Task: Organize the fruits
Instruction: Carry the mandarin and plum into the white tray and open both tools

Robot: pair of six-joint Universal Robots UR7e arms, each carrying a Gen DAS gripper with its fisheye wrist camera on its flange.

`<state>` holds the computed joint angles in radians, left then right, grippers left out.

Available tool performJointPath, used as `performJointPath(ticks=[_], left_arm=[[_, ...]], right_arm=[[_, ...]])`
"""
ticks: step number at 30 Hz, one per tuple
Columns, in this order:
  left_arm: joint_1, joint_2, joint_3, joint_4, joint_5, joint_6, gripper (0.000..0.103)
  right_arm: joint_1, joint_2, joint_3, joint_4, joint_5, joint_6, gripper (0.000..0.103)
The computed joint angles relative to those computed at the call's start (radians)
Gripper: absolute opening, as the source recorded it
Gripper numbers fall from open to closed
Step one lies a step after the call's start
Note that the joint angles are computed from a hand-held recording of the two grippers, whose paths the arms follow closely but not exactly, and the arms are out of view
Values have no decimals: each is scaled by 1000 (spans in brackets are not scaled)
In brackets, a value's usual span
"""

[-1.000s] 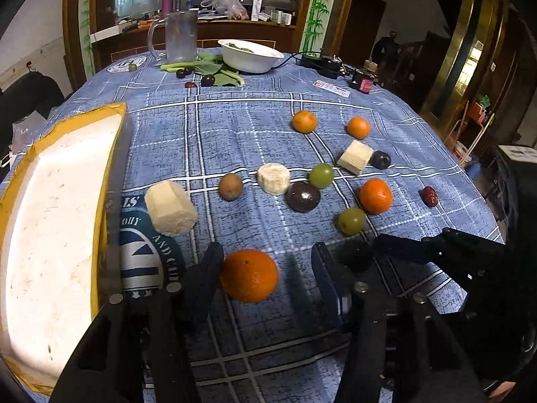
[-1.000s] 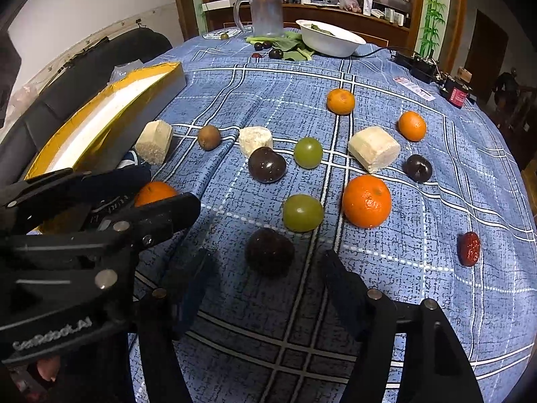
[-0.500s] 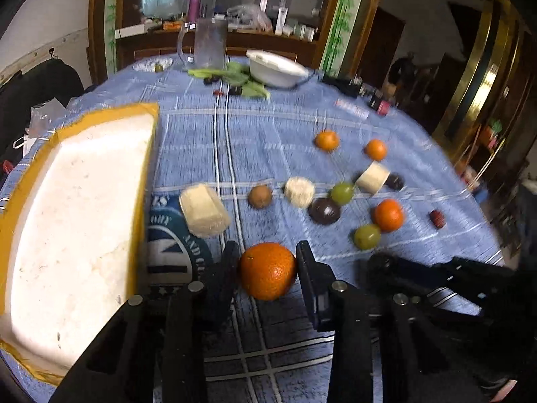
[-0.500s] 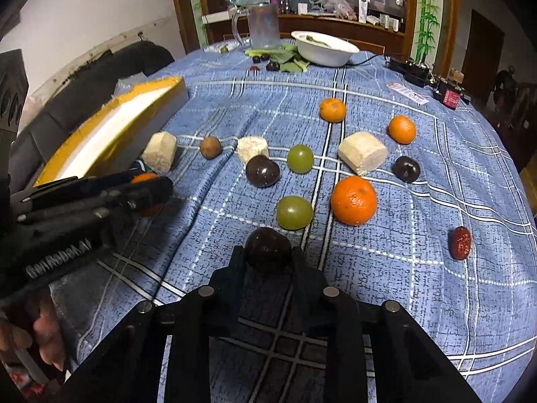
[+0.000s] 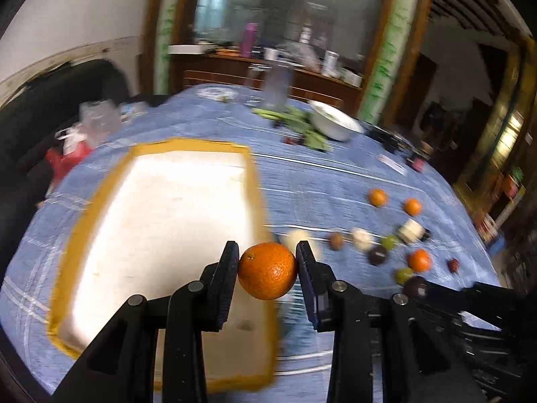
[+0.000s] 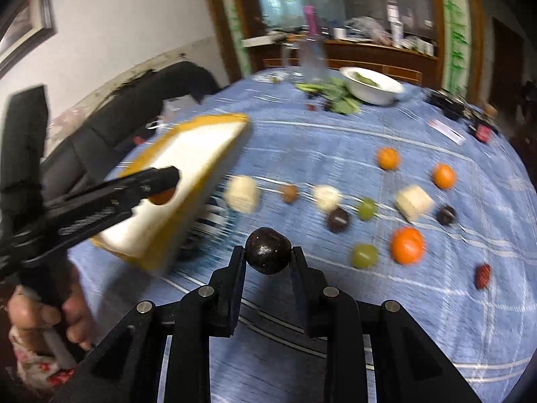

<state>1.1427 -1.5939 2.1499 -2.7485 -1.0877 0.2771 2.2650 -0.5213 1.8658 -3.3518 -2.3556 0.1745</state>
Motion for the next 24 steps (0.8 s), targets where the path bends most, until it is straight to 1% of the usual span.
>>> performJointPath(ticks=[4,7,11,13,18,20,24], left_arm=[[60,9,-46,-19,48,-20,34],[84,23,-62,-61,124,-2,34],[106,31,-69,-82,157,19,34],[117,39,-74,-92,169,22,34],[145,52,-96,-86,168,1,34],[149,56,-101,-81,169,-5,34],[147,60,-98,-79,178,-2,34]], right_arm=[[6,48,-104,66,74,-46,29],[9,113,-218,132,114,-90,29],[2,187,-338,216,158,-114,30],[-2,230,-406,274,165,-121,30],[-18,291,-496,373,170,-118,30],[-25,309,-517,392,170,-118,30],[-15,331,-538,384,139,-141,31]])
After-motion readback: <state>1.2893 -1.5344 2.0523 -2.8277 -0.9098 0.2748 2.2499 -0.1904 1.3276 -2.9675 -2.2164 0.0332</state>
